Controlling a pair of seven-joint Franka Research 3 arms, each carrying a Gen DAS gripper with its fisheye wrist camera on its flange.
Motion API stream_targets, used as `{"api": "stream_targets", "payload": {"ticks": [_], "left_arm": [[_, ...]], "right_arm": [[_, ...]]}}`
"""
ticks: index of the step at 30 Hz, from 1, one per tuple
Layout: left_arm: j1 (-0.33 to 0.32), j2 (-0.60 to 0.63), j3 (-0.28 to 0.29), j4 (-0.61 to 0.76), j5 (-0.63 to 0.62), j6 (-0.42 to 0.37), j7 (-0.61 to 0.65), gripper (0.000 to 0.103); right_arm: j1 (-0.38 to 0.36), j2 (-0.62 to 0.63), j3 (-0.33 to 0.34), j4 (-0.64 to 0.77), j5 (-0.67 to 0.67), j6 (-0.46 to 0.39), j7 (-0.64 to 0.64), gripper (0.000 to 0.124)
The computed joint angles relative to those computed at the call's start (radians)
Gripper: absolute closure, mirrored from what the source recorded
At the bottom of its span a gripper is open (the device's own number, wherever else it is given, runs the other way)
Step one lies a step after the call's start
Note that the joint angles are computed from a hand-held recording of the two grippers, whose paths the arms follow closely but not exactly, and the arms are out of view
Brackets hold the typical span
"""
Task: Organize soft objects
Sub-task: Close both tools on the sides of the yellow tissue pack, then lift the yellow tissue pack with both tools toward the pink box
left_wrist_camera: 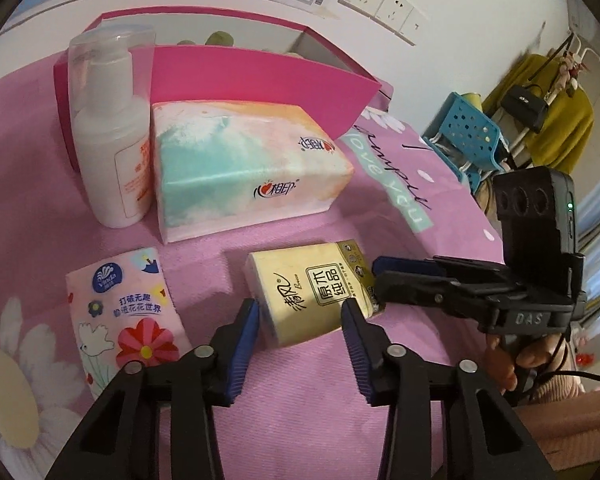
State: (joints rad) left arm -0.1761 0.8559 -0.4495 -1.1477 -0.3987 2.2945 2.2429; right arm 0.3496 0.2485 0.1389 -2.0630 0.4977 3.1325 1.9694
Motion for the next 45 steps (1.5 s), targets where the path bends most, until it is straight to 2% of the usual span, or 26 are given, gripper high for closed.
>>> {"api": "stream_targets", "payload": {"ticks": [3,8,10,12,23,45], "left_arm": [[-0.006,0.005,0.000,0.009,0.004,-0.003,-0.002,0.064],[-0.014,0.011,0.000,0.016,0.005,-0.005,-0.009,0.064],[-0.010,0.008,-0.005,0.009,0.000,-0.006,-0.007,0.064],[-0.011,-0.002,-0.004,-0.008,0.000,0.009,-0.008,0.064],[-0.007,-0.028,-0.014,-0.051,-0.007,0.036,0.003,0.064],[-0.007,-0.067,-0.032,-0.091,-0.022,0.113,0.048,0.064]], "right_arm": [[0.030,0.007,-0.032,0.006,-0.026,0.007,0.031,0.082],[0.009,0.028,-0.006,0.027,-0.024,0.017,0.016,0.082],[0.028,0.033,-0.027,0.036,-0.043,0.011,0.025,0.085],[0.079,0.031,-0.084,0.038,-0.090,-0.001,0.064,0.086],[0.156,0.010,-0.181,0.021,-0.239,-0.014,0.195,0.088],[0.218,-0.040,-0.283,-0.014,-0.447,0.011,0.362,0.088]]}}
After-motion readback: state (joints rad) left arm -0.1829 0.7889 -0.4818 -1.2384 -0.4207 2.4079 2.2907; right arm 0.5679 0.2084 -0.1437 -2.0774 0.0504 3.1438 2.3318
